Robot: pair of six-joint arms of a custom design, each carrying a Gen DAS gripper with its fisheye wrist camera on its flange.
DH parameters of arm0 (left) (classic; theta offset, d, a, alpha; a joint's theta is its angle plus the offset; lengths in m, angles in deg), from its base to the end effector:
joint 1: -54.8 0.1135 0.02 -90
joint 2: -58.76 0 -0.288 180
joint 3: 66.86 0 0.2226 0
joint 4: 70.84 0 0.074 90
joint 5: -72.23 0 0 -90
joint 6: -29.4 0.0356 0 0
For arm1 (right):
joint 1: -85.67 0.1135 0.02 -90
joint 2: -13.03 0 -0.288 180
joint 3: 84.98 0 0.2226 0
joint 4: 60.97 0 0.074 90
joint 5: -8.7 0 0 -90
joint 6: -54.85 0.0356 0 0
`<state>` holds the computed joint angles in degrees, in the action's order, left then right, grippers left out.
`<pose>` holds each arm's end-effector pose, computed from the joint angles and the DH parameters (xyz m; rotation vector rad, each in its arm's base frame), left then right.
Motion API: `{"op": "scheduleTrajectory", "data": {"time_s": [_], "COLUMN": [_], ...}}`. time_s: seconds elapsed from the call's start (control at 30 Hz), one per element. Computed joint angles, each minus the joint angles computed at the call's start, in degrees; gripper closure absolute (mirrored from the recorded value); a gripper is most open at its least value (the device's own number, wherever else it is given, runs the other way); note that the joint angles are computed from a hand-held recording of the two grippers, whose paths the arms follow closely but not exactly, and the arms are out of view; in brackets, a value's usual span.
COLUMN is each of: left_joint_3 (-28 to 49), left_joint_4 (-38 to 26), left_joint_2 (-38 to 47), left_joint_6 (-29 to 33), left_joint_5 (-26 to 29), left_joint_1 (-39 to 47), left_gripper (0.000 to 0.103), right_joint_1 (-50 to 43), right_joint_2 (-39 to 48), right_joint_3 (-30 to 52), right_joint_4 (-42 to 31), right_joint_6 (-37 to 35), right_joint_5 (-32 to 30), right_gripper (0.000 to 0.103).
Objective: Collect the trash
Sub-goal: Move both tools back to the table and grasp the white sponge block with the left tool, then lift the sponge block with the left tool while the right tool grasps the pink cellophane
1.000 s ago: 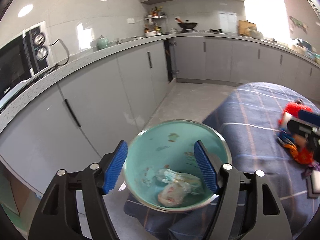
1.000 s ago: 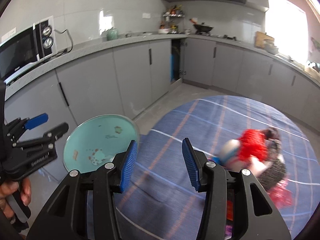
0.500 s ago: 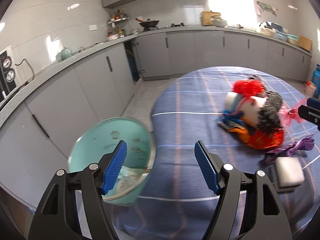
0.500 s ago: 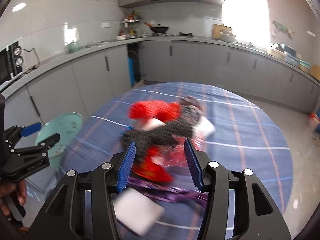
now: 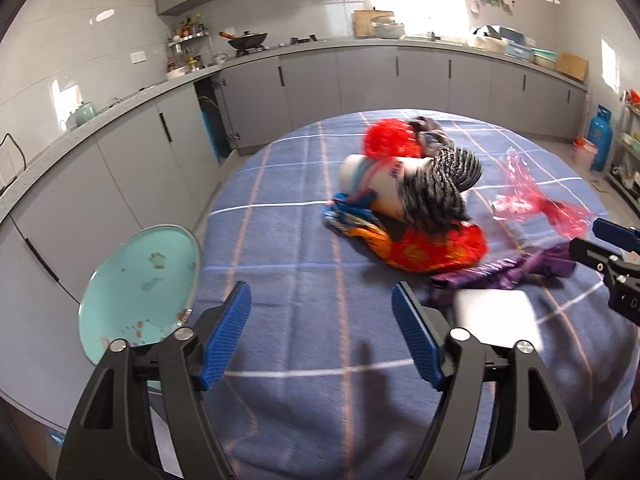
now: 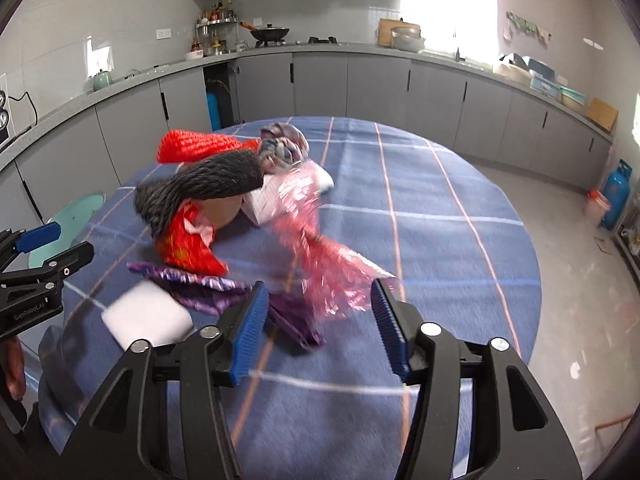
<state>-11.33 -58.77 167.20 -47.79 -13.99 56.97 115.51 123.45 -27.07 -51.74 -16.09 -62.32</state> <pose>0.3281 0.0101 0.1375 0.2459 2.2692 0.0614 0.2958 0.1563 0.1330 -0.0501 2.2763 0.0604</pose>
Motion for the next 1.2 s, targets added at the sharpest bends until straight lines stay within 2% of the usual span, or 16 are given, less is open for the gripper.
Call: {"op": "scheduleTrajectory", "data": {"time_s": [0.3, 0.53, 0.87, 0.93, 1.0, 1.03, 1.07, 1.2], "left_joint_3": [-4.14, -3.46, -3.35, -2.37, -1.19, -0.79, -0.89, -1.89], "left_joint_4": [2.78, 2.8, 2.65, 0.91, -1.57, -2.56, -2.84, -2.76], "left_joint_2": [-3.44, -0.8, 2.19, 3.38, 3.89, 3.77, 3.48, 2.26], "left_joint_6": [-1.05, -2.93, -3.44, -3.85, -3.83, -3.58, -3.03, -2.2], "left_joint_5": [-1.55, -4.38, -4.74, -3.72, 0.54, 1.97, 2.92, 4.02], "left_joint_1": [-6.17, -10.65, -12.92, -12.48, -11.15, -10.83, -10.82, -10.68], "left_gripper": [0.015, 0.013, 0.011, 0.014, 0.034, 0.038, 0.049, 0.05], "right_joint_1": [-2.02, -3.52, -5.84, -6.16, -6.64, -6.78, -7.2, -7.65], "right_joint_2": [-2.52, -3.14, -2.24, -2.32, -2.58, -2.7, -2.89, -3.27], "right_joint_3": [-7.72, -11.21, -12.65, -12.36, -11.76, -11.34, -10.73, -7.8], "right_joint_4": [5.3, 8.85, 11.65, 11.82, 11.92, 11.68, 11.4, 10.32], "right_joint_6": [1.74, 3.63, 4.98, 4.94, 4.69, 4.78, 4.83, 4.09], "right_joint_5": [-0.34, -0.11, -1.91, -2.4, -2.69, -2.71, -3.15, -3.75], "right_gripper": [0.045, 0.043, 0.042, 0.042, 0.042, 0.042, 0.042, 0.042]}}
